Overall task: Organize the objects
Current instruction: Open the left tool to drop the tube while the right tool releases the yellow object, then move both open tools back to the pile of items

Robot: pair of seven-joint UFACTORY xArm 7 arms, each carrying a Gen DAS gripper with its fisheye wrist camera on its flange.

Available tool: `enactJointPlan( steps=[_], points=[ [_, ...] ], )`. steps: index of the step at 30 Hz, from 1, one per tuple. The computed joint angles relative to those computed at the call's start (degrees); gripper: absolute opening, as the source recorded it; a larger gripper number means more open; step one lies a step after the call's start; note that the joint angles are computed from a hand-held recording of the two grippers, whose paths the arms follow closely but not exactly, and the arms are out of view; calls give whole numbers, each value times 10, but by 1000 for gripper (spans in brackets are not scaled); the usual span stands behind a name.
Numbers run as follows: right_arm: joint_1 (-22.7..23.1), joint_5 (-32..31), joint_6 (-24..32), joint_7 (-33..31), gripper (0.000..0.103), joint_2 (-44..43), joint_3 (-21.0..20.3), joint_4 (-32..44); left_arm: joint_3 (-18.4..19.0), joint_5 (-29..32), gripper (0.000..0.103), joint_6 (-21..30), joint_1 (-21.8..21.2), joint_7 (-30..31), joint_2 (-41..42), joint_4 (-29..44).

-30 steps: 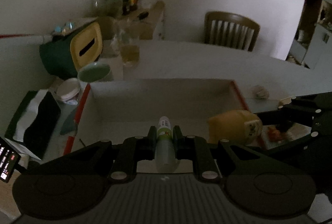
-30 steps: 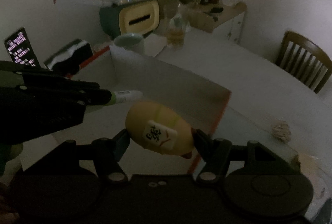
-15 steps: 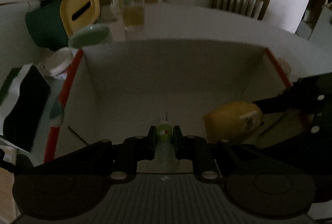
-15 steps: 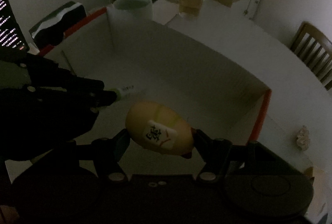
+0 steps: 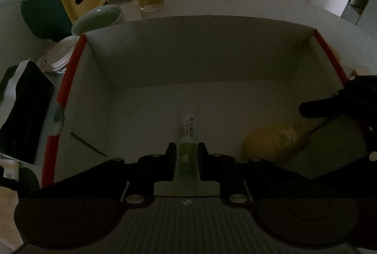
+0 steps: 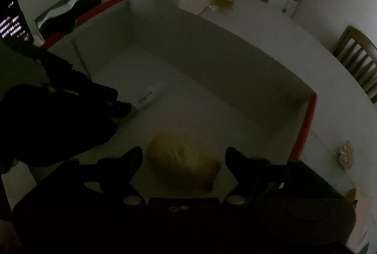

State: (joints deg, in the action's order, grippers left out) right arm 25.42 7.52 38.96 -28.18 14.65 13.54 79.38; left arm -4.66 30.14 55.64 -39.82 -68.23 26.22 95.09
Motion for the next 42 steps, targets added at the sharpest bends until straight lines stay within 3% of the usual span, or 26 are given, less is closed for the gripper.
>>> enactJointPlan(
  steps=[2,5,15,27,39,42],
  points=[
    [-5,13,-3,-2,82,-8,1,-6,2,9,47,-8,-3,-6,-6,-7],
    [-11,26,-16,-4,83,-24,0,-24,8,40,64,-13,-13,-28,-16,-14],
    [-43,153,-37,-78,90,-101,-3,-82,-2,80,65,26,-28,-73,-42,-18],
    [-51,284,-10,-177,90,-208,-53,-153,-24,129,65,83,-74,-119,-41,35],
    [-71,332,25,-241,93,-314,-125,-233,0,129,65,133,-159,-106,62,211],
    [-80,336,32,-251,94,-334,-143,-249,18,119,73,149,-184,-83,108,284]
  ],
)
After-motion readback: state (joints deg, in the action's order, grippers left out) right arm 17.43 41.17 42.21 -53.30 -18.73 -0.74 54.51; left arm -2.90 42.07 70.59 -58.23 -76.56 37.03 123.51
